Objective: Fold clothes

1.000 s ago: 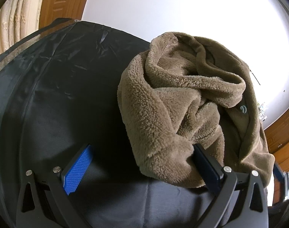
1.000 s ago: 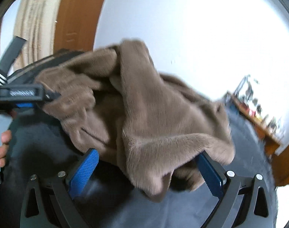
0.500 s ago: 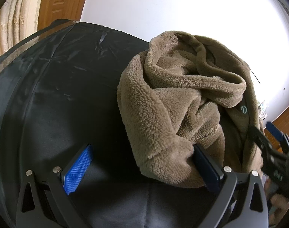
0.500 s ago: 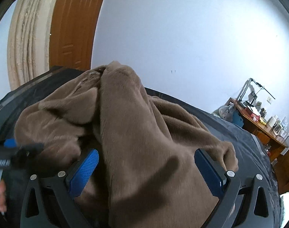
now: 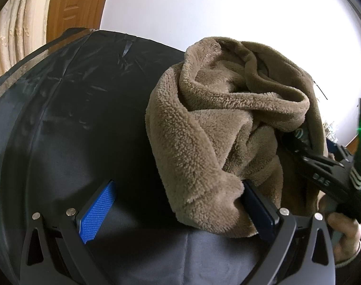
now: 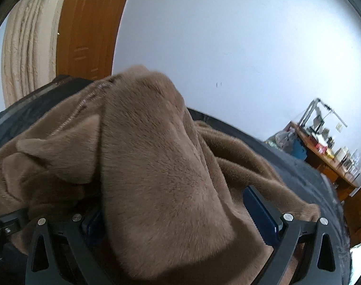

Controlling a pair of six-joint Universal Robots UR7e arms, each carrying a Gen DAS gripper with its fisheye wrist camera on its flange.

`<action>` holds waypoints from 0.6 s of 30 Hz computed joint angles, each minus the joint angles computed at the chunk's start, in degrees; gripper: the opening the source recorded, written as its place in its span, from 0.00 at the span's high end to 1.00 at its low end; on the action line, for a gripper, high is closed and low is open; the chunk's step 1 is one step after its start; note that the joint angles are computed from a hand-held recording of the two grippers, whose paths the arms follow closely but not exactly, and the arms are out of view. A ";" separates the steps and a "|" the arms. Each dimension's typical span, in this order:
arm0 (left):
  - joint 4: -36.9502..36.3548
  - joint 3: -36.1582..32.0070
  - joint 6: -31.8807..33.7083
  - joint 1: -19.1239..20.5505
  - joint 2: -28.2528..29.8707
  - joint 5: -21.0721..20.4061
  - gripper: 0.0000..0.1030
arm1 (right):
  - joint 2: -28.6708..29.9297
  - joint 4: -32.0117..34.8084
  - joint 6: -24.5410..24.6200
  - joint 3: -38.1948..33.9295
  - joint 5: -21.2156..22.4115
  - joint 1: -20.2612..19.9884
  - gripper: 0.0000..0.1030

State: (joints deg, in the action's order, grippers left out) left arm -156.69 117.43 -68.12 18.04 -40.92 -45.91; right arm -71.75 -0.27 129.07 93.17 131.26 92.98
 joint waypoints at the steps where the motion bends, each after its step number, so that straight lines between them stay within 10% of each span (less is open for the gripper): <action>1: 0.20 -0.12 0.02 0.07 0.09 0.10 0.00 | 0.26 0.90 0.78 -0.54 -0.34 -0.60 0.01; 11: 0.05 -0.77 1.99 1.37 0.38 0.70 0.00 | 0.40 1.27 0.82 -1.46 -1.59 -1.99 0.03; 13: -0.06 -0.77 2.37 1.62 0.29 0.81 0.00 | -0.35 0.72 0.74 -0.97 -2.00 -1.77 0.15; 15: -0.17 -0.78 2.84 1.92 0.17 0.92 0.00 | -0.66 2.17 1.10 -1.29 -2.67 -1.56 0.48; 18: -0.34 -0.65 3.42 2.25 -0.12 1.00 0.00 | -0.90 3.68 0.74 -1.09 -4.00 -1.52 0.62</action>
State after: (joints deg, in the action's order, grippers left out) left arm -157.04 116.78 -64.70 20.30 -41.03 -44.91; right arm -72.64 3.41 129.81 92.08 127.26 91.46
